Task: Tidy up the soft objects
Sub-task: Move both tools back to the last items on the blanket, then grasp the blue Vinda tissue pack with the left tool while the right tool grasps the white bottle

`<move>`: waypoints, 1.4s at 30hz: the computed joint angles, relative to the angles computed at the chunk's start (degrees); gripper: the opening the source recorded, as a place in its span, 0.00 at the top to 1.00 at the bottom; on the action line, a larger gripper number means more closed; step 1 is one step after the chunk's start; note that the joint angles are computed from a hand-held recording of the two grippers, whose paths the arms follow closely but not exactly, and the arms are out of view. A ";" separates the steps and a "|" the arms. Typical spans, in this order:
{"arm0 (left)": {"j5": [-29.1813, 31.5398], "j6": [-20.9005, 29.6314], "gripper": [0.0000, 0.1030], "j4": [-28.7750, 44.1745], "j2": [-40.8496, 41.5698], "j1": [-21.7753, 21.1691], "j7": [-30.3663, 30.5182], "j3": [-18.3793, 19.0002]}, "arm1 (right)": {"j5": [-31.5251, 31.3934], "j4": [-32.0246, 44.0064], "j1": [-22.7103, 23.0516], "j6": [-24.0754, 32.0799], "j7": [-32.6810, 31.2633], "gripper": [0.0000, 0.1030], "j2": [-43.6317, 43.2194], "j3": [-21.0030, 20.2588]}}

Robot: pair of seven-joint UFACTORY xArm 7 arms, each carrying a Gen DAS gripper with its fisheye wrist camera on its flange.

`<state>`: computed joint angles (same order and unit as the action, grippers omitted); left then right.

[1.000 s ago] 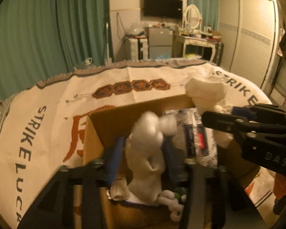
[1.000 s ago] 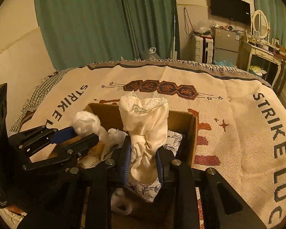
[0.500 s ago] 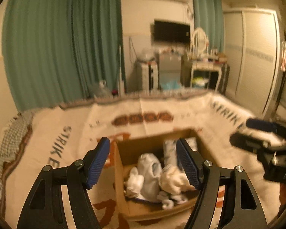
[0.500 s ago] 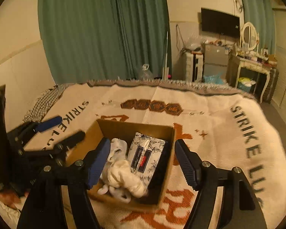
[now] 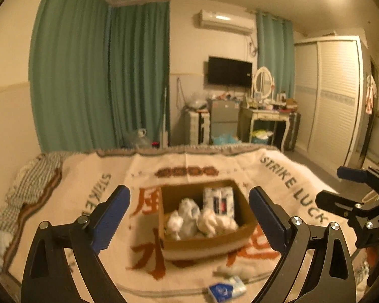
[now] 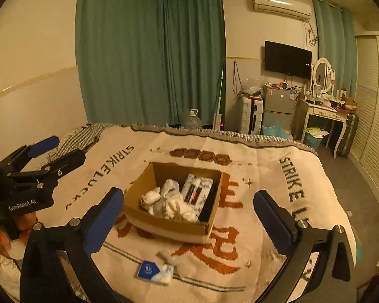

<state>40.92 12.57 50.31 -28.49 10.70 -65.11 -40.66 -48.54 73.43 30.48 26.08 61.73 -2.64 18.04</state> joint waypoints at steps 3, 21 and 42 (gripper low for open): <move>-0.28 2.63 0.06 -1.24 0.53 0.29 -3.35 -2.71 | -0.49 -2.57 0.11 1.67 0.07 0.00 -0.64 0.31; 14.33 19.18 0.07 4.46 33.54 -3.72 -25.49 -13.25 | 0.50 -13.46 -1.22 -7.22 -5.54 0.00 6.59 -4.26; 12.30 10.81 0.26 2.69 34.70 -16.42 -17.37 1.78 | 10.81 -11.41 3.32 -6.79 -12.53 0.00 9.99 -8.52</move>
<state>53.22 23.38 53.00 6.20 -5.72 -82.48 -38.88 -37.72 62.02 33.80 19.29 49.20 7.35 9.52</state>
